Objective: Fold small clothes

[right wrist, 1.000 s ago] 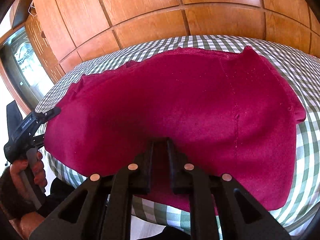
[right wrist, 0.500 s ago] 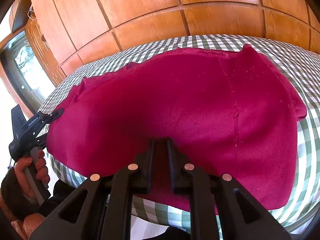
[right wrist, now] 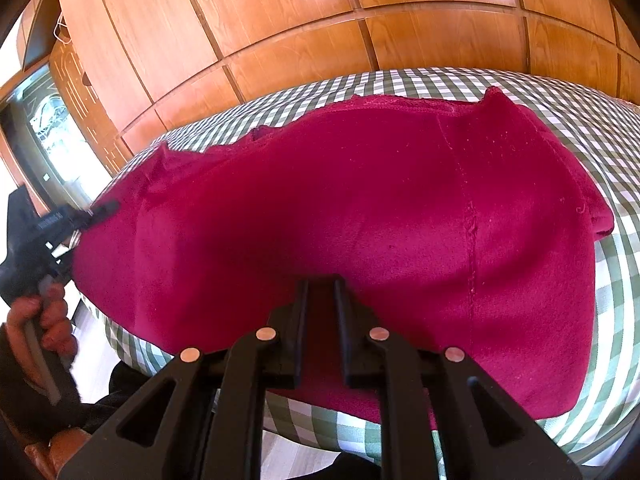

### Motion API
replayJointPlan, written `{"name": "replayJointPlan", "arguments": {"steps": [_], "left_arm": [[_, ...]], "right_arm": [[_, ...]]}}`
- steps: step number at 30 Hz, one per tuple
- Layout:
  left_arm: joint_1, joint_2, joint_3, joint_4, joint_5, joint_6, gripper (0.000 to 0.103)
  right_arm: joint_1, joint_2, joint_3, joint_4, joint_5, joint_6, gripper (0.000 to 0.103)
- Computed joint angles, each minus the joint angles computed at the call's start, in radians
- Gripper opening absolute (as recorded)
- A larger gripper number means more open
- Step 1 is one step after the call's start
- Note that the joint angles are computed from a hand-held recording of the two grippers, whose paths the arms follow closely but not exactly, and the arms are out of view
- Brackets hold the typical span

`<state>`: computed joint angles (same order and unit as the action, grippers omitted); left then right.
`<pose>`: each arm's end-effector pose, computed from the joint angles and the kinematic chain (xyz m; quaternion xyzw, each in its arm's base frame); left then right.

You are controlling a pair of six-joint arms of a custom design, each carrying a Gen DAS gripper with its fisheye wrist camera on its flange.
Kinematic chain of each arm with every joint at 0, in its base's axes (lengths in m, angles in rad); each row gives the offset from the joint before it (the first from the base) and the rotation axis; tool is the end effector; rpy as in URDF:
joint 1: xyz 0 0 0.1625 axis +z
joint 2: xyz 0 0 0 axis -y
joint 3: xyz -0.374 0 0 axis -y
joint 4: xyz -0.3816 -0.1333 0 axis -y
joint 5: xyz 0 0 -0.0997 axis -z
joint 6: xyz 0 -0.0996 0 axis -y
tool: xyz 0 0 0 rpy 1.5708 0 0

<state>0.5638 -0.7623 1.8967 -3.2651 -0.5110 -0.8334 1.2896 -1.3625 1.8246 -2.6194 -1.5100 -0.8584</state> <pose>-0.3406 -0.4758 0.0866 -0.0672 0.8383 -0.5309 0.1045 -0.0207 -0.5738 0.3307 0.2808 -0.9148 0.2590 0.1314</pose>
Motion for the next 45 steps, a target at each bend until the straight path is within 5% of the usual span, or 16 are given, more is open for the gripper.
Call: {"name": "replayJointPlan", "arguments": {"steps": [5, 10, 18, 23, 29, 40, 45], "left_arm": [[-0.025, 0.030, -0.084, -0.001, -0.018, 0.114, 0.023], [-0.027, 0.058, -0.157, -0.015, -0.064, 0.175, 0.023], [-0.029, 0.142, -0.319, -0.002, -0.175, 0.312, 0.023], [-0.022, 0.220, -0.437, 0.043, -0.247, 0.372, 0.023], [-0.007, 0.316, -0.576, 0.129, -0.322, 0.401, 0.023], [0.038, 0.519, -0.863, 0.384, -0.430, 0.430, 0.023], [0.044, 0.551, -0.894, 0.432, -0.451, 0.414, 0.023]], "right_arm": [[0.005, -0.016, -0.023, 0.068, 0.023, -0.004, 0.033], [0.012, -0.047, -0.029, 0.057, 0.012, -0.023, 0.035], [-0.034, -0.060, -0.100, 0.012, 0.007, 0.096, 0.053], [-0.044, -0.043, -0.128, -0.028, -0.043, 0.164, 0.058], [-0.038, -0.003, -0.131, -0.086, -0.182, 0.137, 0.062], [-0.060, -0.005, -0.184, -0.009, -0.146, 0.234, 0.064], [-0.065, -0.009, -0.204, 0.011, -0.139, 0.272, 0.066]]}}
